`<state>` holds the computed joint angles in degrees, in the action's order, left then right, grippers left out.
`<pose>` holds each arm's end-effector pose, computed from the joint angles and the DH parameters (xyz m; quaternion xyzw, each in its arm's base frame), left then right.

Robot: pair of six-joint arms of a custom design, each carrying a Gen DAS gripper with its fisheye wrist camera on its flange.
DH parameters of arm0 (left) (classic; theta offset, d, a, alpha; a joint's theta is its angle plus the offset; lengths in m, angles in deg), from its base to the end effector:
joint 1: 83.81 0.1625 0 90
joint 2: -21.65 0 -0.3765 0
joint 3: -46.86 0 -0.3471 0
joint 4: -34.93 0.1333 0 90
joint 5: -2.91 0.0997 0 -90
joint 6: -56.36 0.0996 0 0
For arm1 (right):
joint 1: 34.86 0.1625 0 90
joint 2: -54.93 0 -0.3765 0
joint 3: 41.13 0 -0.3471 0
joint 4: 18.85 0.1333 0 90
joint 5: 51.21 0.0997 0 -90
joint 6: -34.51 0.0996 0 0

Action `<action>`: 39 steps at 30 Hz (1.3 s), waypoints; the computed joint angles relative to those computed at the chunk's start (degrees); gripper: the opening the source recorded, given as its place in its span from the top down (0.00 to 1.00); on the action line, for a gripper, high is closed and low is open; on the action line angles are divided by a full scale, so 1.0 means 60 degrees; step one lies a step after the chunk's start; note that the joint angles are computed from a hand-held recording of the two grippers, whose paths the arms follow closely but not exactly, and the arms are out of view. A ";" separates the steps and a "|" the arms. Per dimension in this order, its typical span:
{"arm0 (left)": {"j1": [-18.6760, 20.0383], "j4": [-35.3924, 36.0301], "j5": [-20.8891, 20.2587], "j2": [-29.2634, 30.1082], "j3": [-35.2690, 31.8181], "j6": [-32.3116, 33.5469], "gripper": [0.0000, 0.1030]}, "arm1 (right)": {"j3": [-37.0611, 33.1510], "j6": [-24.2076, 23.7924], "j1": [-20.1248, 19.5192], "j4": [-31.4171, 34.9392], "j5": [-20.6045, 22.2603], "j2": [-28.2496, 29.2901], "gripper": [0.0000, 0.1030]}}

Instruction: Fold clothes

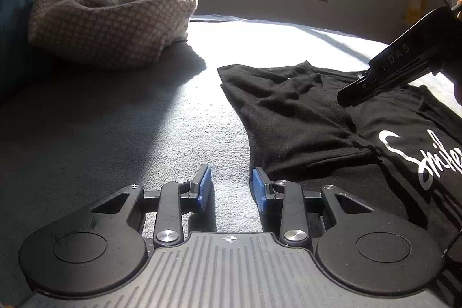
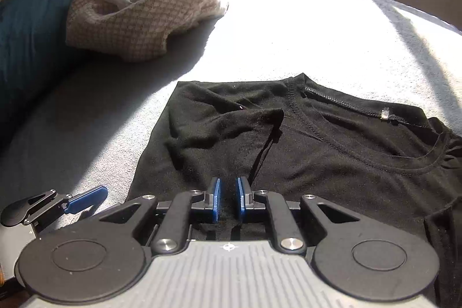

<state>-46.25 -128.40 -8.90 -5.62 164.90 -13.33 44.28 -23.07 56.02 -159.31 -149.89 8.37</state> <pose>-0.1915 -0.4384 -0.0614 -0.0205 0.7728 -0.4886 0.4045 0.1282 -0.6448 0.1418 0.4777 -0.8694 0.0530 0.1141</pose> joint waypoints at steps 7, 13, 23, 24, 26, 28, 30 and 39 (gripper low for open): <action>-0.0016 -0.0269 0.0055 0.0109 0.0034 0.0136 0.69 | -0.2576 0.2970 0.0159 0.0980 0.0121 0.1705 0.78; -0.0012 -0.0624 0.0050 0.0159 0.0070 0.0343 0.69 | -0.1836 0.1562 0.0171 -0.0256 -0.0233 0.1719 0.78; -0.0002 -0.1109 0.0052 0.0254 0.0101 0.0609 0.69 | -0.1193 -0.0288 0.0315 -0.0792 -0.0927 0.1224 0.81; -0.0003 -0.1091 0.0067 0.0261 0.0099 0.0600 0.69 | -0.1123 -0.0344 0.0323 -0.0862 -0.0643 0.1178 0.81; -0.0011 -0.0952 0.0100 0.0262 0.0084 0.0518 0.69 | -0.0988 -0.0392 0.0343 -0.1024 -0.0100 0.1164 0.81; -0.0015 -0.0845 0.0134 0.0270 0.0069 0.0463 0.69 | -0.1073 -0.0268 0.0324 -0.0882 0.0138 0.1324 0.81; -0.0014 -0.0803 0.0161 0.0281 0.0063 0.0448 0.69 | -0.1249 -0.0097 0.0292 -0.0653 0.0172 0.1550 0.81; 0.0007 -0.1400 0.0140 0.0390 0.0088 0.0815 0.69 | -0.2116 0.0584 0.0253 0.1058 -0.0501 0.1645 0.80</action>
<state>-46.21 -136.80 -8.06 -3.28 165.43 -8.44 31.58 -19.57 57.54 -152.96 -152.90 18.24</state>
